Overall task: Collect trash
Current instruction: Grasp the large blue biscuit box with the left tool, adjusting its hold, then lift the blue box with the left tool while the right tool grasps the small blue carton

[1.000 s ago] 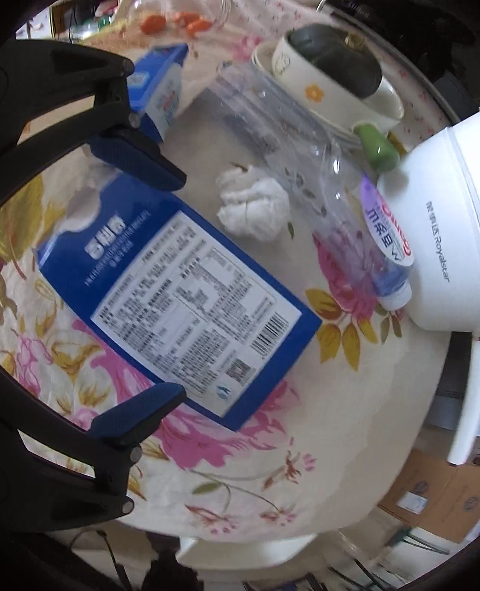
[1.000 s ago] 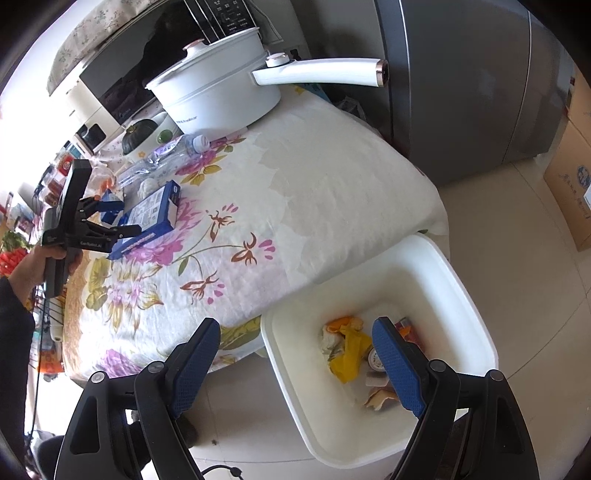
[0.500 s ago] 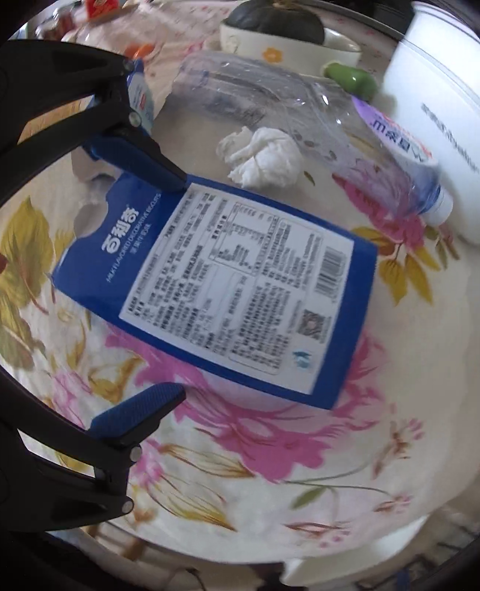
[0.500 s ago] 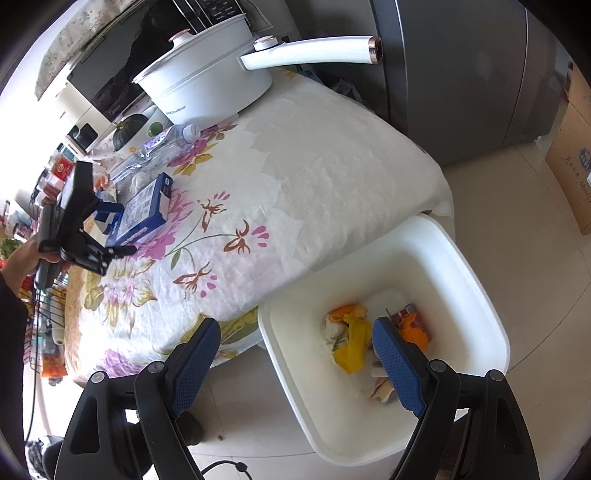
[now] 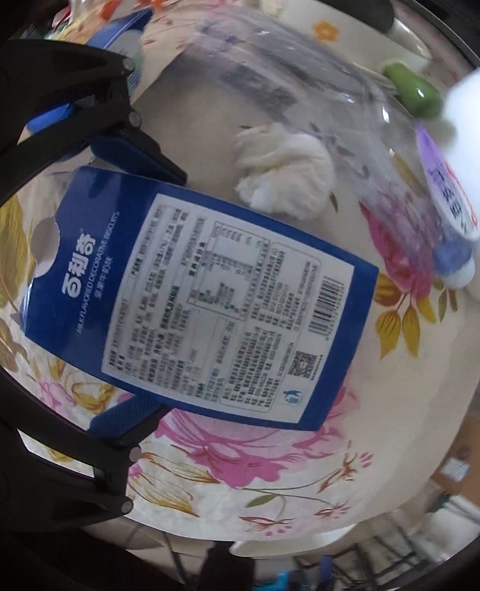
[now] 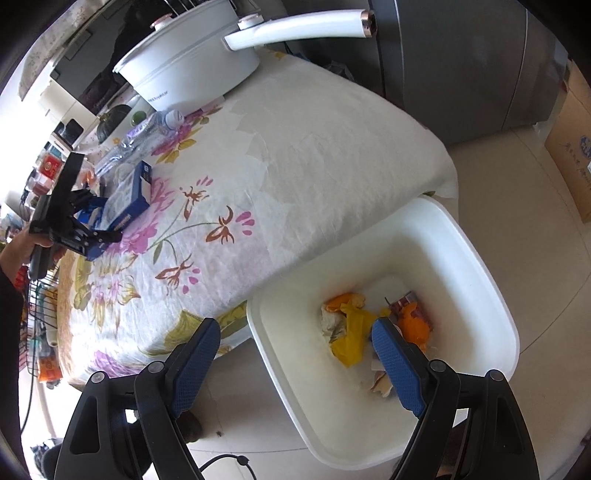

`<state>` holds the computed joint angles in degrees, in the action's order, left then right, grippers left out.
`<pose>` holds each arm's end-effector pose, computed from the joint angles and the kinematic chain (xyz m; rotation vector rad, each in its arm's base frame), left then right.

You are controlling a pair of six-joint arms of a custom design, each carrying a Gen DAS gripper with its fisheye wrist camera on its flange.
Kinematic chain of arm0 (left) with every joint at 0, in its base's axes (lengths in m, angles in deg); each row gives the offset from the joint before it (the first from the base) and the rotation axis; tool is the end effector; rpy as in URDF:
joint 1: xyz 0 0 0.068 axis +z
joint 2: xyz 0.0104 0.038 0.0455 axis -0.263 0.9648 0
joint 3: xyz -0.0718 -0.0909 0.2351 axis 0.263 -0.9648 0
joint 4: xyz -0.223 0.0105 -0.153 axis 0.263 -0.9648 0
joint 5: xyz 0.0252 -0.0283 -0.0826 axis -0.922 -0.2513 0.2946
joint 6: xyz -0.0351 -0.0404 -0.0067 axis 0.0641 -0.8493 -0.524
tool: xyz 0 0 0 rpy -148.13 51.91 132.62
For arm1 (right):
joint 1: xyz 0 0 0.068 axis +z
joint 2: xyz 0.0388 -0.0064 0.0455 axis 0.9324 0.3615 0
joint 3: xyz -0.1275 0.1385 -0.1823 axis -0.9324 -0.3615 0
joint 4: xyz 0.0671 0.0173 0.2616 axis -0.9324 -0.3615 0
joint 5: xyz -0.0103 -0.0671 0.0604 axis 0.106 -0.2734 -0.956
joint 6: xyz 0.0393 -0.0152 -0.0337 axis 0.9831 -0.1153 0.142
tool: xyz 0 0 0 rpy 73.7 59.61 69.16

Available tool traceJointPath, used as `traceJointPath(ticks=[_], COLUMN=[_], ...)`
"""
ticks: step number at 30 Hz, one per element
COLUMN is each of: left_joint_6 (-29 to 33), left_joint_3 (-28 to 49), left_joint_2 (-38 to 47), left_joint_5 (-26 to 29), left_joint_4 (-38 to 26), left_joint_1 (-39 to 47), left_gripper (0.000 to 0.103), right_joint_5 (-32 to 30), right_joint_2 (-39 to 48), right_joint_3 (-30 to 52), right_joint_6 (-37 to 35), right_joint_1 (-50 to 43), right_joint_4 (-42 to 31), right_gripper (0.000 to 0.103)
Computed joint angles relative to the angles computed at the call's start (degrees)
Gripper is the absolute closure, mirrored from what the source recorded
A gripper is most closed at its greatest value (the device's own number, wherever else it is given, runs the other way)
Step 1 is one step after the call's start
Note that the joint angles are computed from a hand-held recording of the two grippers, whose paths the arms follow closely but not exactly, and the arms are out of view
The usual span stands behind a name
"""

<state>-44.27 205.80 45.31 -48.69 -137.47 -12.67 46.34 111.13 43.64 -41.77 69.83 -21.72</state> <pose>0.3839 0.0123 0.3097 1.0547 2.7969 -0.1338 0.1909 0.0124 0.3321 -0.0176 2.8159 0.3772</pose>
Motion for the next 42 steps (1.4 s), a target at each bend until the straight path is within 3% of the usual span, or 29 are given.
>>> traceJointPath(ticks=[5, 9, 11, 14, 21, 26, 31, 35, 42], left_joint_6=[-10.05, -21.90, -26.19, -33.00, -42.94, -42.30, -31.67, -31.65, -23.72], left_joint_3=[-15.79, -32.16, -37.18, -41.74, -47.47, -45.86, -43.37, -40.93, -37.85], left_joint_2=[-11.30, -24.40, -29.43, -35.37, -51.61, -56.37, -54.90, -50.72, -46.77], left_joint_5=[2.25, 2.06, 1.40, 1.88, 8.43, 17.67, 22.15, 22.94, 22.50], left_joint_4=[11.80, 24.01, 26.34, 25.62, 14.19, 7.46, 3.40, 5.80, 5.50], left_joint_1=[2.87, 3.93, 3.57, 3.23, 8.29, 24.87, 43.47, 47.94, 57.20], left_gripper=[0.001, 0.004, 0.006, 0.007, 0.008, 0.008, 0.008, 0.008, 0.007], right_joint_5=[0.82, 2.47, 3.02, 4.08, 8.76, 14.22, 15.75, 17.32, 17.66], right_joint_2=[-0.18, -0.33, -0.22, 0.07, 2.18, 6.19, 14.79, 27.16, 52.30], right_joint_3=[0.57, 2.08, 2.76, 3.85, 6.43, 8.57, 13.30, 24.11, 52.26], right_joint_6=[2.65, 5.66, 7.88, 11.41, 18.55, 23.39, 29.02, 32.48, 35.61], right_joint_1=[3.28, 7.05, 9.14, 13.14, 23.39, 30.60, 36.77, 42.62, 49.23], right_joint_4=[0.59, 1.65, 2.37, 3.50, 7.72, 12.03, 16.43, 18.64, 17.73], right_gripper=[0.017, 0.017, 0.017, 0.017, 0.017, 0.017, 0.017, 0.017, 0.017])
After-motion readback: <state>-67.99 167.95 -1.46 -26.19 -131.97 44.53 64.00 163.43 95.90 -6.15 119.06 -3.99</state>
